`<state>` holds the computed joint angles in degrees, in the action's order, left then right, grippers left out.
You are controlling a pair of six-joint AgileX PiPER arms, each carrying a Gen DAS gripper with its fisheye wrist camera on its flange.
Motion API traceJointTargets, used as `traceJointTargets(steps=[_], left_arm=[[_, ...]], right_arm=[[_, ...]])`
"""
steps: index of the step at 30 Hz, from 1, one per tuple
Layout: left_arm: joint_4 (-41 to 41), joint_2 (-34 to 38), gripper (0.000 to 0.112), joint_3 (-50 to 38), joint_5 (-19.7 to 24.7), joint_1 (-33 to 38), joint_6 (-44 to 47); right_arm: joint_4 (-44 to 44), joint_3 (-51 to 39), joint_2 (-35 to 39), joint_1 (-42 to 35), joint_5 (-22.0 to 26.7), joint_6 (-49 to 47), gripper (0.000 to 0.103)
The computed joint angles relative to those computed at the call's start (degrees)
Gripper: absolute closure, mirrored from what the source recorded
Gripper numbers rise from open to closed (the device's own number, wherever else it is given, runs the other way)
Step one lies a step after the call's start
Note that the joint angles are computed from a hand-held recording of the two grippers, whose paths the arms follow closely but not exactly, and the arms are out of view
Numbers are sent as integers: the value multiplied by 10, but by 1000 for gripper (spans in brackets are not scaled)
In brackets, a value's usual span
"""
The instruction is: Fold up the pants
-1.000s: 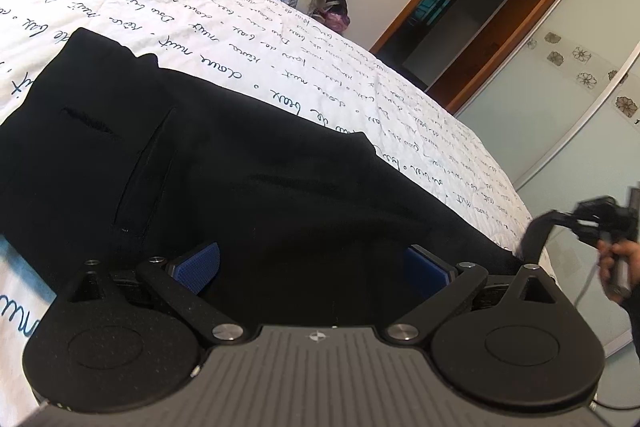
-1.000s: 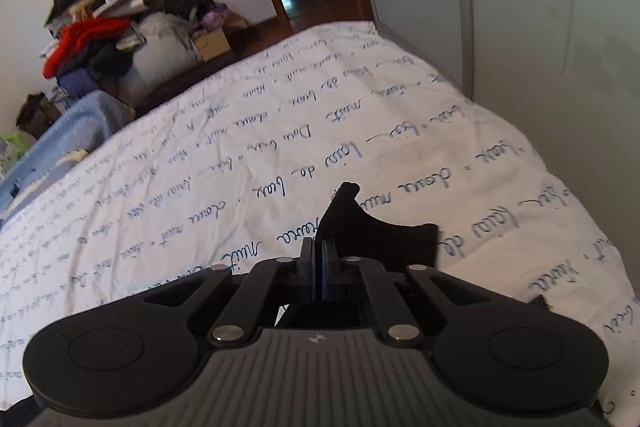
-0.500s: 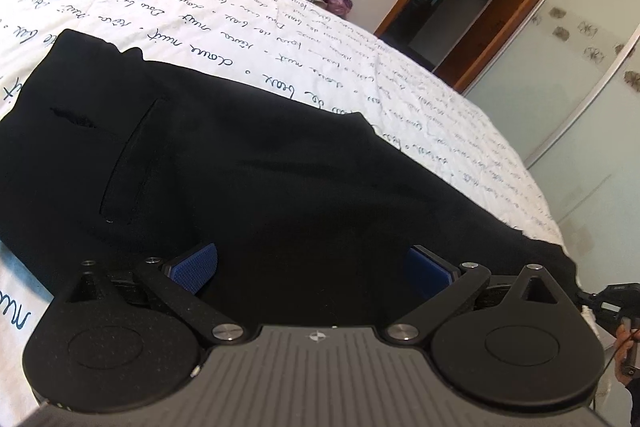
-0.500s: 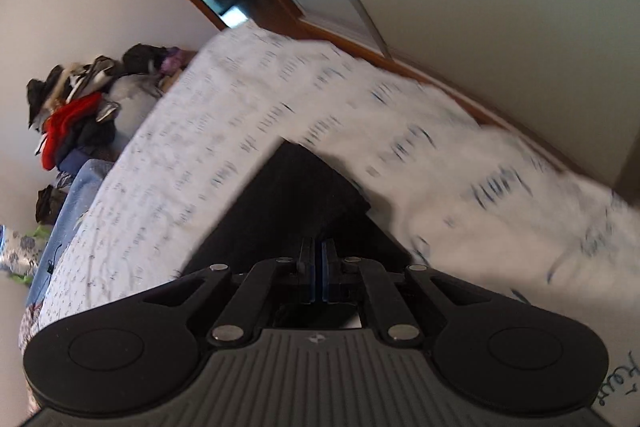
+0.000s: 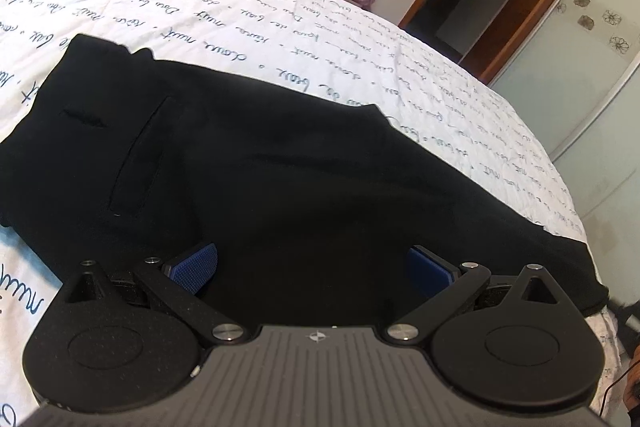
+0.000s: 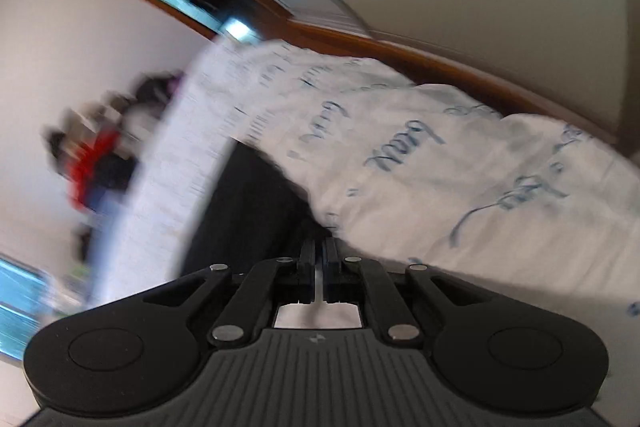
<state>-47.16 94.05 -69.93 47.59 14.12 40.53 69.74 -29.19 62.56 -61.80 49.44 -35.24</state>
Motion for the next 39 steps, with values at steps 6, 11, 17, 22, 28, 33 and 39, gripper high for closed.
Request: traceJointTargets(steps=[6, 11, 17, 22, 28, 33, 39], left_arm=[[-7, -37, 10, 27, -24, -41, 3], [-28, -45, 10, 49, -14, -64, 36], [-6, -29, 10, 50, -29, -83, 28], [-19, -40, 10, 70, -40, -80, 39], [3, -51, 10, 76, -86, -109, 36], [29, -62, 10, 112, -149, -143, 55], [76, -74, 10, 128, -178, -168, 46]], right_arm=[[77, -68, 48, 99, 93, -26, 89], [78, -20, 31, 85, 91, -29, 63], [187, 58, 36, -58, 134, -93, 37], [109, -1, 70, -5, 83, -38, 37], [95, -30, 113, 82, -16, -20, 38], [144, -21, 116, 133, -84, -56, 77], [145, -3, 92, 151, -118, -65, 96]])
